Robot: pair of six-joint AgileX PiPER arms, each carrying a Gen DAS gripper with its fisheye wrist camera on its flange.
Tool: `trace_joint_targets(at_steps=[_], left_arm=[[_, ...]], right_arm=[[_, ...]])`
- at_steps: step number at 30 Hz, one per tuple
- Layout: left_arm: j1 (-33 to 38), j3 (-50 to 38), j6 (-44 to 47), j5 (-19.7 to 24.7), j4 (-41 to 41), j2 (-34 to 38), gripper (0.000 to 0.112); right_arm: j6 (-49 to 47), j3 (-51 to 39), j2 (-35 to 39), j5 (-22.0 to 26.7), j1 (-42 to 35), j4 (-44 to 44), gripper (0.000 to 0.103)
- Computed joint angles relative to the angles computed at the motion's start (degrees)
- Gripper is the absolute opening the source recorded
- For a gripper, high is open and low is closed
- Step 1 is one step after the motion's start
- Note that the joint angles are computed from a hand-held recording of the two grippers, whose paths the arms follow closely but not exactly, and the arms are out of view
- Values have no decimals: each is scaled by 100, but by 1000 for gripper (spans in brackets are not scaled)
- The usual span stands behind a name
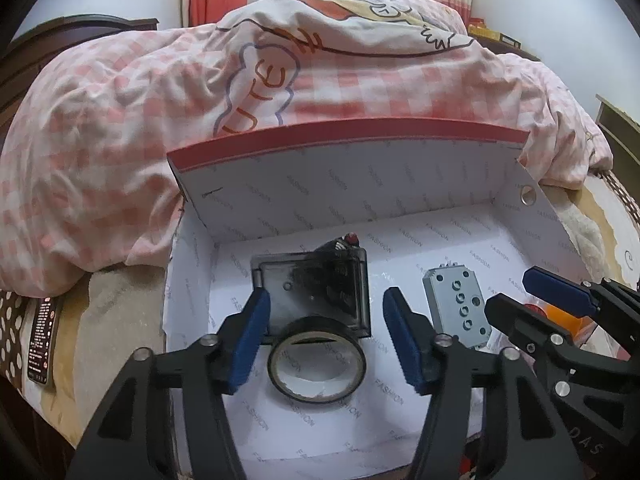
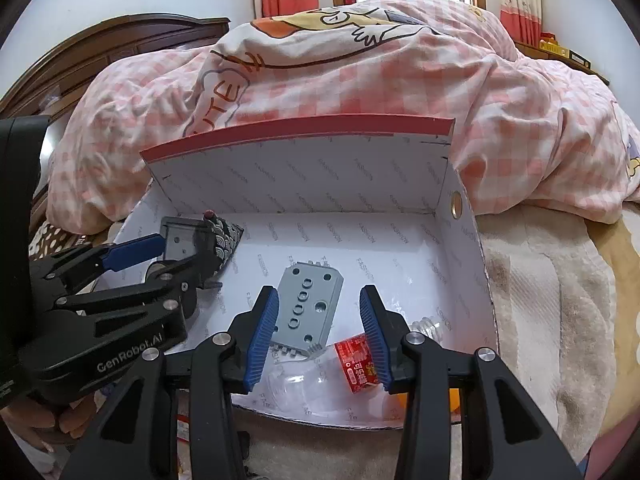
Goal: Organize objects
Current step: 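Carry the tape roll and grey plate into the shoebox and open both grippers, then withdraw both grippers from the shoebox toward the remaining items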
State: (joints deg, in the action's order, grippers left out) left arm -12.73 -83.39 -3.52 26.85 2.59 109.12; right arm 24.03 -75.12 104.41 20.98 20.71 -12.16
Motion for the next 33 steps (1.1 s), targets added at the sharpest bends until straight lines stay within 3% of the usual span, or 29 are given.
trace_joint_targets(at_steps=[33], left_arm=[[148, 1165, 535, -225, -566, -1137, 60]], right_arm=[[722, 934, -915, -302, 172, -415, 45]])
